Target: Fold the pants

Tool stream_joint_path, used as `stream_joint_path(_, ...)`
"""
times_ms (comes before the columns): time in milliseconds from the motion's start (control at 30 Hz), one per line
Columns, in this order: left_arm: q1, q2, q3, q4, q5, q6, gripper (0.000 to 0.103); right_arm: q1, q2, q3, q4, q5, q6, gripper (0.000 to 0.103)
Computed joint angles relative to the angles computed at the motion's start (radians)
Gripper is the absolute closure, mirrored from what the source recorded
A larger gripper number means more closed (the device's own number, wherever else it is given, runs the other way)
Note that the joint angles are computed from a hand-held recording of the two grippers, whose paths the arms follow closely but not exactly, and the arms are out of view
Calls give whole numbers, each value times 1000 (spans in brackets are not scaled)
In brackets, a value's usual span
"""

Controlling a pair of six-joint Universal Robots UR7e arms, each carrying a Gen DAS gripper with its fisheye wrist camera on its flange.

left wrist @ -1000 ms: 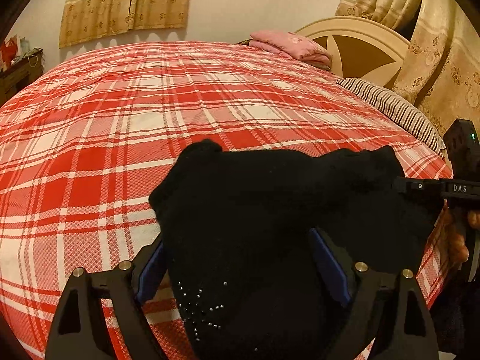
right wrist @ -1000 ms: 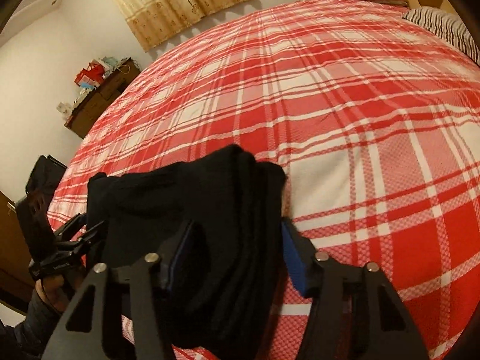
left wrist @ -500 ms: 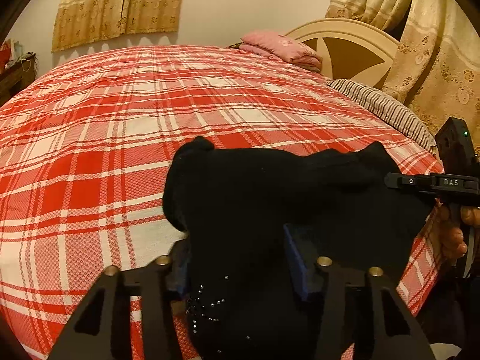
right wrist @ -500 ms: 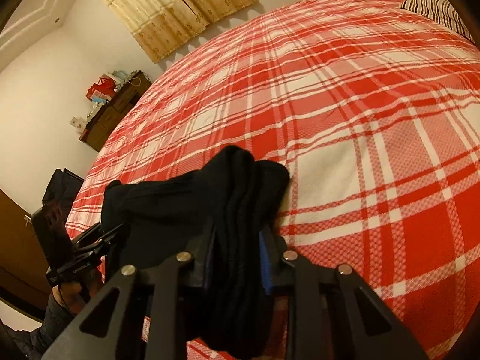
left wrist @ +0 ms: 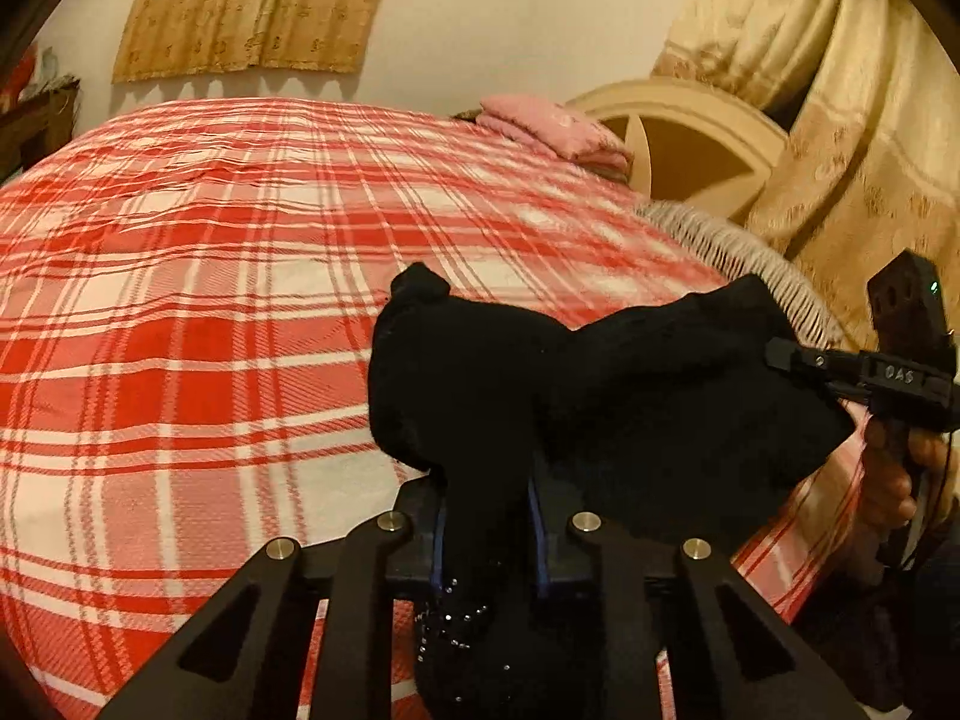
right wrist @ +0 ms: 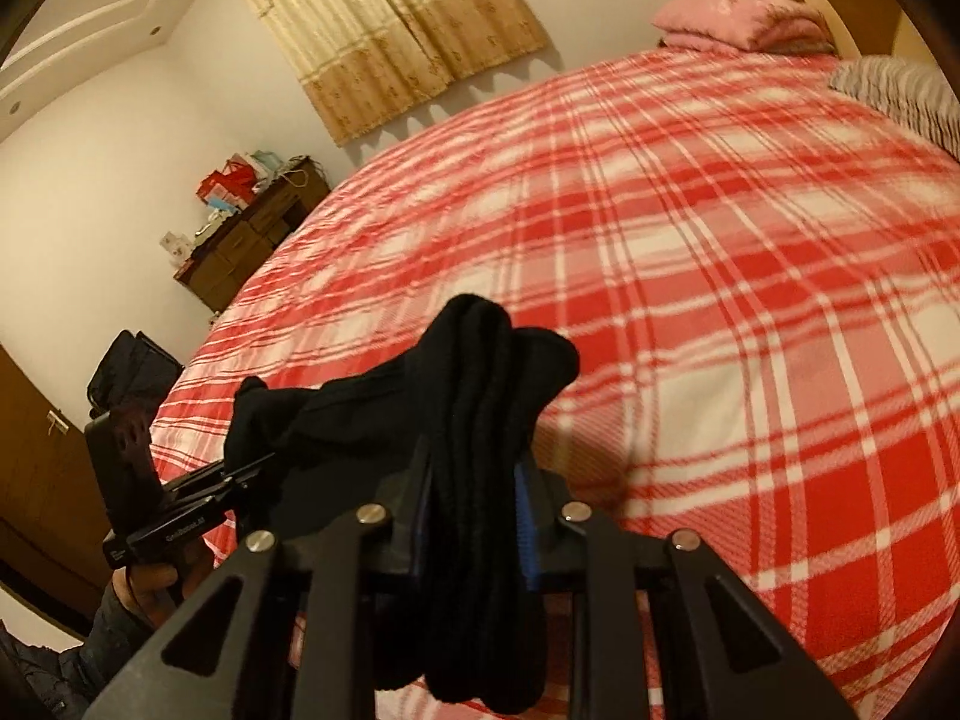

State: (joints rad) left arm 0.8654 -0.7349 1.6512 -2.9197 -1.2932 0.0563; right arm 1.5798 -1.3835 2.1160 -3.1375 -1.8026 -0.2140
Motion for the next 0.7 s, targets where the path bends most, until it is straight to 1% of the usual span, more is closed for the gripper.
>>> stream_joint_path(33, 4, -9, 4, -9, -5, -4, 82, 10, 8, -14, 5, -3, -5, 77)
stream_joint_path(133, 11, -40, 17, -34, 10, 2, 82, 29, 46, -67, 33, 4, -12, 77)
stream_joint_path(267, 28, -88, 26, -63, 74, 16, 82, 54, 137, -181, 91, 26, -29, 77)
stream_joint_path(367, 46, -119, 25, -70, 125, 22, 82, 77, 243, -310, 151, 68, -36, 78)
stream_joint_path(500, 77, -160, 25, -84, 214, 37, 82, 109, 383, -467, 211, 116, -47, 78)
stream_joint_path(633, 111, -175, 13, -110, 297, 65, 82, 130, 544, -651, 293, 165, -57, 78)
stream_joint_path(700, 129, -172, -3, -103, 319, 72, 82, 135, 609, -728, 329, 184, -52, 78)
